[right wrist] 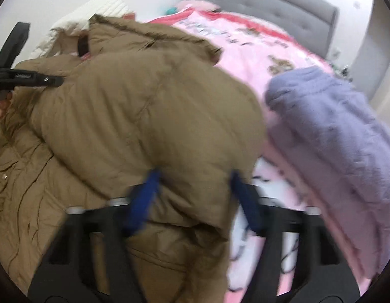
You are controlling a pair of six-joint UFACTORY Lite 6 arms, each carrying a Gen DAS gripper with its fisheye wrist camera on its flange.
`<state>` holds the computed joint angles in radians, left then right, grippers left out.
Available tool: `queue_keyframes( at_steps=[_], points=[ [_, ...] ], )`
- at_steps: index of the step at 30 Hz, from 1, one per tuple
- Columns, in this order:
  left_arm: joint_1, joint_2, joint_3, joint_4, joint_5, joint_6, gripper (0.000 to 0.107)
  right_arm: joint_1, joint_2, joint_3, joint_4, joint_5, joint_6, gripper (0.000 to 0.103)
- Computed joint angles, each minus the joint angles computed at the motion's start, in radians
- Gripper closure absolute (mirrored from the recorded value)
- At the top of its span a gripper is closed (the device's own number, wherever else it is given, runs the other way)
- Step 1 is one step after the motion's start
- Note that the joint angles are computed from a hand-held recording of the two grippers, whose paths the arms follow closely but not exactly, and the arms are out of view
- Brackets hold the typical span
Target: Fold large clothes
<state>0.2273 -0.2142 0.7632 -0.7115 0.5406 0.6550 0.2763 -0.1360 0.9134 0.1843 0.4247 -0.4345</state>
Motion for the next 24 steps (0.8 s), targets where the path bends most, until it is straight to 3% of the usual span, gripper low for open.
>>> queue_keyframes(
  at_steps=[2,4,6,8,9,11,12,14,16,18,19,20,22,24],
  points=[
    [-0.038,-0.077,-0.01,0.139,-0.049,-0.132,0.103,0.073,-0.014,0.025,-0.12,-0.009,0.096,0.087],
    [-0.021,-0.188,-0.01,0.169,-0.054,-0.164,0.104,0.108,-0.039,0.034,-0.151,-0.002,0.138,0.087],
    [0.03,-0.161,0.046,0.17,0.015,-0.183,0.104,0.131,0.006,0.065,-0.223,0.034,0.232,0.087],
    [0.029,-0.06,0.085,0.234,0.047,-0.254,0.103,0.166,0.096,0.092,-0.371,0.056,0.394,0.081],
    [-0.006,-0.011,0.08,0.309,0.023,-0.308,0.103,0.177,0.142,0.111,-0.409,0.074,0.44,0.079],
    [-0.064,0.053,0.059,0.399,-0.028,-0.372,0.103,0.181,0.218,0.161,-0.405,0.122,0.453,0.064],
    [-0.096,0.066,0.043,0.444,-0.062,-0.403,0.103,0.179,0.234,0.178,-0.398,0.135,0.454,0.064],
    [-0.146,0.067,0.033,0.572,-0.095,-0.515,0.102,0.155,0.222,0.194,-0.329,0.156,0.4,0.063],
    [-0.146,0.028,0.027,0.588,-0.08,-0.517,0.097,0.11,0.135,0.166,-0.23,0.143,0.321,0.063],
    [-0.105,-0.052,0.008,0.533,-0.045,-0.449,0.074,0.055,0.023,0.133,-0.106,0.128,0.209,0.061],
    [-0.089,-0.111,-0.005,0.54,-0.028,-0.452,0.059,0.02,-0.038,0.123,-0.032,0.116,0.151,0.051],
    [-0.081,-0.166,-0.019,0.551,-0.027,-0.459,0.058,-0.006,-0.069,0.124,0.029,0.106,0.102,0.04],
    [-0.073,-0.297,-0.046,0.523,-0.037,-0.437,0.058,-0.051,-0.08,0.153,0.179,0.064,-0.024,0.039],
    [-0.09,-0.317,-0.024,0.389,-0.036,-0.318,0.054,-0.06,-0.007,0.206,0.265,0.021,-0.103,0.042]
  ],
)
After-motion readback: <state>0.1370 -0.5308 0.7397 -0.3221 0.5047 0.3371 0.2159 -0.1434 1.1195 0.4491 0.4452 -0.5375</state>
